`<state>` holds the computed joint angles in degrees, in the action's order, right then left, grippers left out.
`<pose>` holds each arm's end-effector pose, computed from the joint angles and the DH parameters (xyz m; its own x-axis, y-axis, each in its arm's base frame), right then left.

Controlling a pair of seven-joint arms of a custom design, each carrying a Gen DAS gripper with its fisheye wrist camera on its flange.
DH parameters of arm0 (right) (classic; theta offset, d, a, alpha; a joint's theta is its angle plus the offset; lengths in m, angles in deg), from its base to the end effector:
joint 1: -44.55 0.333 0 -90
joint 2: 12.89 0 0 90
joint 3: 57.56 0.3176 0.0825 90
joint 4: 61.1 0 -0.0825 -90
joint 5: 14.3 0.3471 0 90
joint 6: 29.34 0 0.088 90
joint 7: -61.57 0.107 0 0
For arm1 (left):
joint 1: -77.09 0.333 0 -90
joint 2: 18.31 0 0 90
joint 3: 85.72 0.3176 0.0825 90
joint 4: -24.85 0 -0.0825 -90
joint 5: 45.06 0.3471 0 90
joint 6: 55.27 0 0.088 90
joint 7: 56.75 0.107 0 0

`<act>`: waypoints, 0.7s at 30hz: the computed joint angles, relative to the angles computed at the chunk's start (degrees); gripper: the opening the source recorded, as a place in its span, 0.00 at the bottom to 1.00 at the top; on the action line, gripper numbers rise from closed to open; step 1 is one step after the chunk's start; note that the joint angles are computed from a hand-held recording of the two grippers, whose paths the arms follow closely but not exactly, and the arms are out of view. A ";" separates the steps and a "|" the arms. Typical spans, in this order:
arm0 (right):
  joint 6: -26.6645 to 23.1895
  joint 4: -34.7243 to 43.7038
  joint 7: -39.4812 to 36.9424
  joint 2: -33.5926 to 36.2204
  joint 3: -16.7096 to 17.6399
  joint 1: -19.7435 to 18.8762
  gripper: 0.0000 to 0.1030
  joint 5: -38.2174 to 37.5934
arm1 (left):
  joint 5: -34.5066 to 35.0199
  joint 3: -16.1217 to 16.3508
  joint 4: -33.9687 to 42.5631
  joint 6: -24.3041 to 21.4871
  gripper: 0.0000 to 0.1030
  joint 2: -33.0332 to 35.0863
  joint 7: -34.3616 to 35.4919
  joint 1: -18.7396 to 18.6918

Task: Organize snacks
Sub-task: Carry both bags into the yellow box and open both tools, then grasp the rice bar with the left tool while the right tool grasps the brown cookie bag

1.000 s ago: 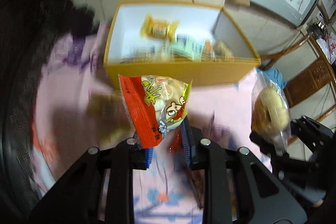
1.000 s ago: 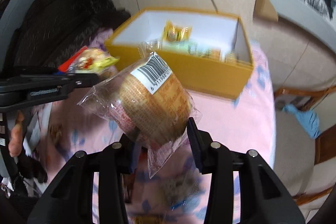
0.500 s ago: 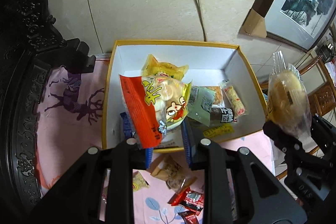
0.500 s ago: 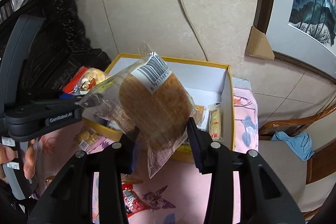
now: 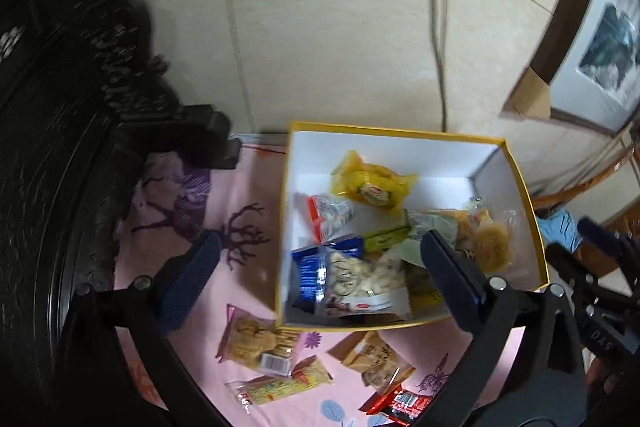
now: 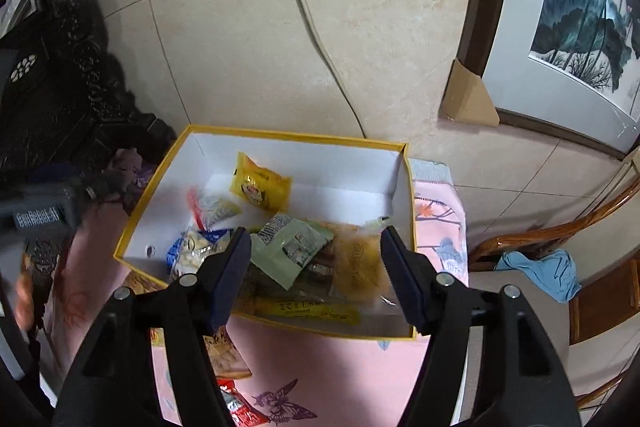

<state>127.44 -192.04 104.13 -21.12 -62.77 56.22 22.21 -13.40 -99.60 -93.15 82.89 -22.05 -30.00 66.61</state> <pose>0.5013 0.0319 0.4947 0.4261 -0.9033 -0.0502 -0.7026 -0.2954 -0.6474 0.4888 -0.2210 0.5255 0.3164 -0.9476 0.0434 -0.7697 -0.2832 -0.5721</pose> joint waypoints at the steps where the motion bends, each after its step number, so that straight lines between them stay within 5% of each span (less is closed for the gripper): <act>1: -0.92 -0.16 0.02 -0.16 -0.12 -0.01 0.65 0.23 | -0.62 0.24 -0.74 0.09 0.98 -0.72 -0.01 0.14; 13: -6.51 -5.95 -3.47 -5.89 -1.60 2.31 0.65 -0.13 | -1.39 -3.16 -13.35 -4.89 0.98 -11.90 -1.00 3.28; 21: -10.00 -12.44 -6.03 -5.49 0.09 4.83 0.66 0.32 | -5.41 -7.30 -24.21 -2.13 0.98 -16.68 -5.22 1.29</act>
<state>117.45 -204.48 98.10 -26.61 -62.68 61.05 22.54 -18.82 -106.90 -117.36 80.76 -38.73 -35.22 67.90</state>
